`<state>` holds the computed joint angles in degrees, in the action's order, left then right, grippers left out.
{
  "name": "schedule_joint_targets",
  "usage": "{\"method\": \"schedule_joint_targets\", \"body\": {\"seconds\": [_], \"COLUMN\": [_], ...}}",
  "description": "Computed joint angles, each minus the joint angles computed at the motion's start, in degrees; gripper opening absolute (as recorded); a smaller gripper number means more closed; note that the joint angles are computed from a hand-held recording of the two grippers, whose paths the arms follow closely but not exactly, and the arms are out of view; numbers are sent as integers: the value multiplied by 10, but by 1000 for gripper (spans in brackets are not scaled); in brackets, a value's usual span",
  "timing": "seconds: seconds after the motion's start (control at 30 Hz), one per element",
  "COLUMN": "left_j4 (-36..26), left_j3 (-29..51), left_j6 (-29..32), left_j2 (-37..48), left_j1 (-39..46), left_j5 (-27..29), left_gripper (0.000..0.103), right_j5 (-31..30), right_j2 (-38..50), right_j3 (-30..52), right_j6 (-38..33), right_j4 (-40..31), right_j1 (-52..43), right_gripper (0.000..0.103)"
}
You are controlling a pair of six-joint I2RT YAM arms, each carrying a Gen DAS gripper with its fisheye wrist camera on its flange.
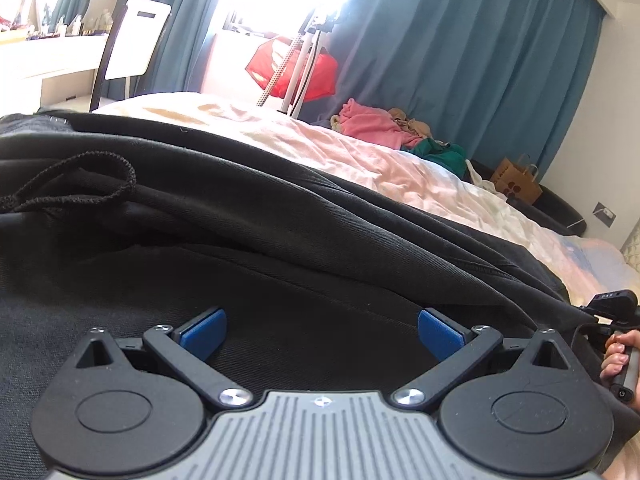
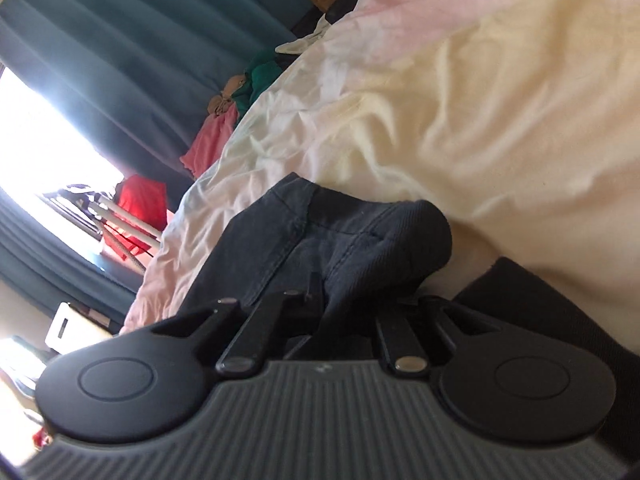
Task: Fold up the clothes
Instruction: 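Grasp the pant leg hem with the right gripper and lift it, then lay the leg hem over the sweatpants and open the right gripper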
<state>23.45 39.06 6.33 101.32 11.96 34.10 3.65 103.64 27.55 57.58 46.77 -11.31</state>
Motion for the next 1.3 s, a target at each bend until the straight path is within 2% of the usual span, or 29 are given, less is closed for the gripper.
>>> {"method": "schedule_joint_targets", "body": {"seconds": [0.03,0.13,0.2,0.33,0.43,0.53,0.63,0.7,0.83,1.0,1.17,1.3], "left_j4": [21,20,14,-22,-51,-116,-245,-296,-420,-566,-647,-664], "left_j3": [-13,-30,-37,-48,-71,-82,-78,-87,-84,-59,-38,-38], "left_j6": [15,35,30,26,38,72,107,134,202,320,410,424], "left_j2": [-5,-35,-58,-117,-180,-247,-332,-391,-491,-542,-544,-550], "left_j1": [0,6,16,32,48,69,102,127,195,297,365,380], "left_j5": [-8,-28,-20,-14,1,40,104,124,177,241,283,292], "left_gripper": [103,103,103,103,103,103,103,103,103,103,103,103], "right_j5": [1,40,64,105,163,229,308,363,451,559,592,595], "right_j2": [0,-31,-75,-190,-291,-391,-463,-490,-480,-398,-333,-296], "right_j3": [-4,-18,-9,-29,-36,-29,-4,20,87,189,240,252], "right_j6": [-6,-26,-40,-59,-74,-86,-87,-80,-47,29,58,75], "right_j4": [4,-5,-77,-173,-276,-386,-487,-538,-629,-740,-787,-801], "right_j1": [2,24,39,74,122,197,309,400,558,711,786,812], "right_gripper": [9,13,15,15,15,15,15,15,15,15,15,15]}}
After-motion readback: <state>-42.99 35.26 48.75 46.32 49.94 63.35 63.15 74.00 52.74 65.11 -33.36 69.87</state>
